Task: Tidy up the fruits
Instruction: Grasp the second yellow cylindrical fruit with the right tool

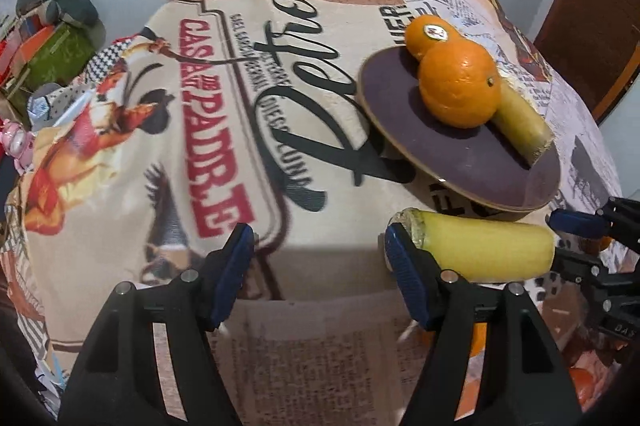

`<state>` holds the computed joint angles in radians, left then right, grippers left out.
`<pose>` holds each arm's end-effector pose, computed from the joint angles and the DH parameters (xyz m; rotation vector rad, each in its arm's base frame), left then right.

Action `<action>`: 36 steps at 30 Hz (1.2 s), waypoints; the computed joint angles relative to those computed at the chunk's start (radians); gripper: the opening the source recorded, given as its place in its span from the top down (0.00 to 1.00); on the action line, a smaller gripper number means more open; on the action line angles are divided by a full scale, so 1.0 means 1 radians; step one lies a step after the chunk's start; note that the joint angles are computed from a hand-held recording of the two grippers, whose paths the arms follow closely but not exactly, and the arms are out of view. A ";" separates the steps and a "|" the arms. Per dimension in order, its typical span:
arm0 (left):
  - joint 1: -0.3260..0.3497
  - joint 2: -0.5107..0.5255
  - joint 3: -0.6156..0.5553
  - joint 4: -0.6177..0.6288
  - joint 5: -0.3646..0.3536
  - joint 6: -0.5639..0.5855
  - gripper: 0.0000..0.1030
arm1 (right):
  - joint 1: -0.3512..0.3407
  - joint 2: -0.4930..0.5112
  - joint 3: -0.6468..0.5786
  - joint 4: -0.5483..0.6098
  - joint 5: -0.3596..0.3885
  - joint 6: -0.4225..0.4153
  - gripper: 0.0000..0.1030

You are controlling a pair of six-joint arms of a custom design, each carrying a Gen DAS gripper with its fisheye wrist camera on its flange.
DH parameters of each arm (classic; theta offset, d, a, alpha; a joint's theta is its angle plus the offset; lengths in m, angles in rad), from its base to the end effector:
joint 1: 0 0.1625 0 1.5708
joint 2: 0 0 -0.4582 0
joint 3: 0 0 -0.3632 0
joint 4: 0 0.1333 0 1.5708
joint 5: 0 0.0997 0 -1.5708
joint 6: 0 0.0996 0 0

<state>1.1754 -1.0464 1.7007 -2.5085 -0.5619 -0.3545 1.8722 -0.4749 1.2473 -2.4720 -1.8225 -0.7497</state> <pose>-0.0412 -0.6635 0.3150 -0.1278 2.1956 -0.7343 0.3348 -0.7116 0.0357 1.4177 -2.4912 0.0996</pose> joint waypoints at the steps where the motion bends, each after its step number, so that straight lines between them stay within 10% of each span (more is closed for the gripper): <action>1: -0.001 0.004 -0.004 0.003 -0.014 0.002 0.34 | -0.003 -0.008 0.008 0.001 0.000 -0.001 0.66; 20: -0.078 -0.077 0.118 -0.098 -0.039 -0.020 0.33 | 0.020 -0.028 0.010 0.061 0.071 -0.023 0.65; 28: -0.073 -0.100 0.156 -0.080 -0.056 -0.066 0.33 | 0.039 0.049 -0.077 0.122 0.023 0.011 0.54; 36: -0.082 -0.108 0.181 -0.089 -0.056 -0.066 0.33 | 0.037 0.014 -0.035 0.119 -0.028 0.006 0.62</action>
